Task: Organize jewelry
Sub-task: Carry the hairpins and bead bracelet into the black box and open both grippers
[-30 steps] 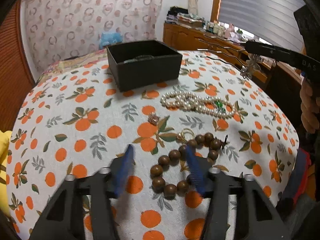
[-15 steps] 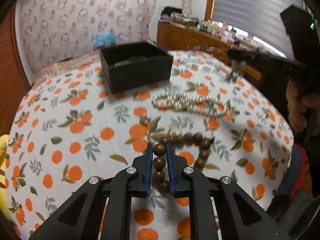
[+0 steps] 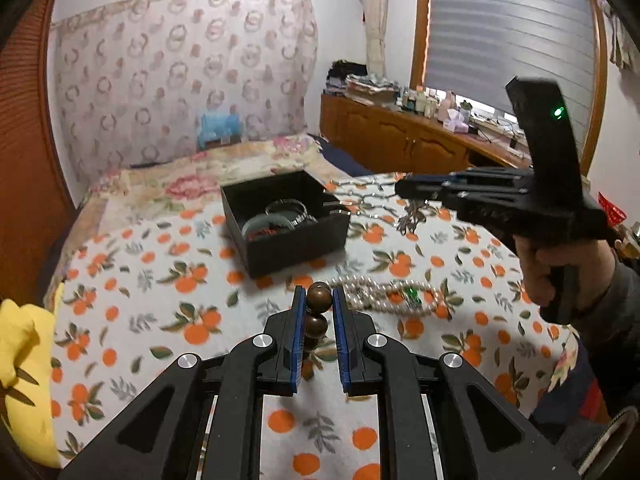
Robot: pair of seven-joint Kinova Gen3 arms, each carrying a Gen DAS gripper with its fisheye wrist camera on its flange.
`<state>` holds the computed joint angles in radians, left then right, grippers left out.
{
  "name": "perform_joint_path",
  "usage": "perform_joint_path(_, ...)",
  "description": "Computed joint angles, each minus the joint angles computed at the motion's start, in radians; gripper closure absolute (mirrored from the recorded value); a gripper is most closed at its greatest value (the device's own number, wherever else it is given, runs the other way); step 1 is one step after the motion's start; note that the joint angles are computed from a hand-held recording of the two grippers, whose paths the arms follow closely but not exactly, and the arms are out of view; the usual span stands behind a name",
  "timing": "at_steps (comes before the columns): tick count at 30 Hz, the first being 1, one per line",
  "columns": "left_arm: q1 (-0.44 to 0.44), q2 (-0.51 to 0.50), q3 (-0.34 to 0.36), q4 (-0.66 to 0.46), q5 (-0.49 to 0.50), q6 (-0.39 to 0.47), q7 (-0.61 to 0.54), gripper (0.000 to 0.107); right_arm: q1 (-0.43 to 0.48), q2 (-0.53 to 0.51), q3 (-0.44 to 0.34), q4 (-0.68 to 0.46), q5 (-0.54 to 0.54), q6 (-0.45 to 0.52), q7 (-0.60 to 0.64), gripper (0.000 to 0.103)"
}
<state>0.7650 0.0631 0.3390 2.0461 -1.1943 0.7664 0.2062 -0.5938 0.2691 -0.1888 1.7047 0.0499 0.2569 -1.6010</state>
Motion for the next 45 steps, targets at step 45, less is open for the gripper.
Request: perform_joint_path(45, -0.104, 0.084, -0.106, -0.223, 0.023, 0.055, -0.265, 0.095, 0.128, 0.219, -0.066, -0.283, -0.211, 0.172, 0.213, 0.083)
